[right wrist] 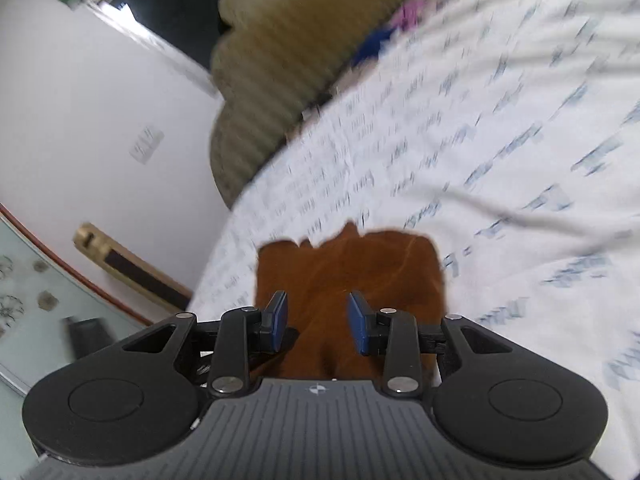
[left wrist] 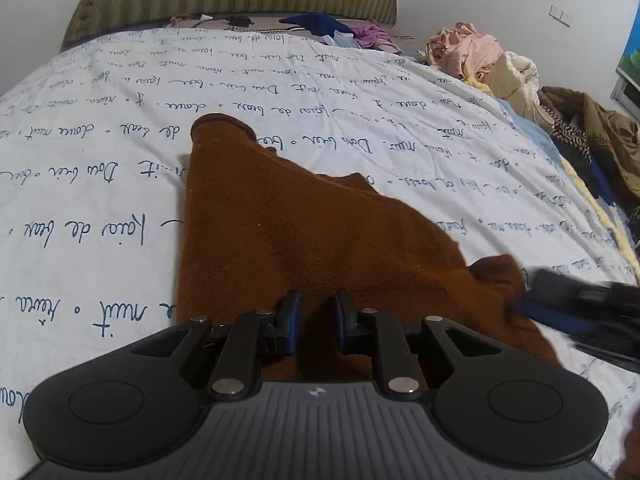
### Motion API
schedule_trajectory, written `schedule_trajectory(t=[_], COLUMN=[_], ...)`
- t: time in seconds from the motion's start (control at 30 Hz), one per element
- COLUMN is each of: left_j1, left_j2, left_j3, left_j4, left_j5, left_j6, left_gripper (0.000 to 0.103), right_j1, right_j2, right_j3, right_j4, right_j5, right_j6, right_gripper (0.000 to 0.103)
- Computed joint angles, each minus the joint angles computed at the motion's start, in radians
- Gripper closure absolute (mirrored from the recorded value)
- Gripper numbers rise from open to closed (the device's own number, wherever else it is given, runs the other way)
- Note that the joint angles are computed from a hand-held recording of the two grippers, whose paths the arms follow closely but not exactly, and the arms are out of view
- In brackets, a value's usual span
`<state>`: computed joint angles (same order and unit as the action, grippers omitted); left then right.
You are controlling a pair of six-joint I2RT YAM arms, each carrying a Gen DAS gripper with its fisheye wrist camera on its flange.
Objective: Fold small clothes
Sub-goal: 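Lay the folded sweater down and open both grippers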
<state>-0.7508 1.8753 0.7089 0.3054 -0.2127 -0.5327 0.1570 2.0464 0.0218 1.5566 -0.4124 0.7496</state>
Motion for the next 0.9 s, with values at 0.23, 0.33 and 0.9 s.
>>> schedule_trajectory(t=[0.23,0.33,0.9], left_j1=[0.052,0.059,0.025], left_j2=[0.01,-0.02,-0.18], left_j3=[-0.025,-0.018,-0.299], left_j4=[0.06,0.032,0.38], left_j5=[0.069,0.06,-0.235], left_j6=[-0.006,0.006,0.125], left_gripper=[0.085,0.085,0.016], right_j1=[0.043,0.016,0.362], right_j2=[0.216,0.107,-0.125], right_j3=[0.174,0.159,0.259], right_j4=[-0.079,-0.184,-0.451], right_j5=[0.13,0.076,0.299], right_j6=[0.004,-0.028,-0.086], right_gripper=[0.083,0.075,0.046])
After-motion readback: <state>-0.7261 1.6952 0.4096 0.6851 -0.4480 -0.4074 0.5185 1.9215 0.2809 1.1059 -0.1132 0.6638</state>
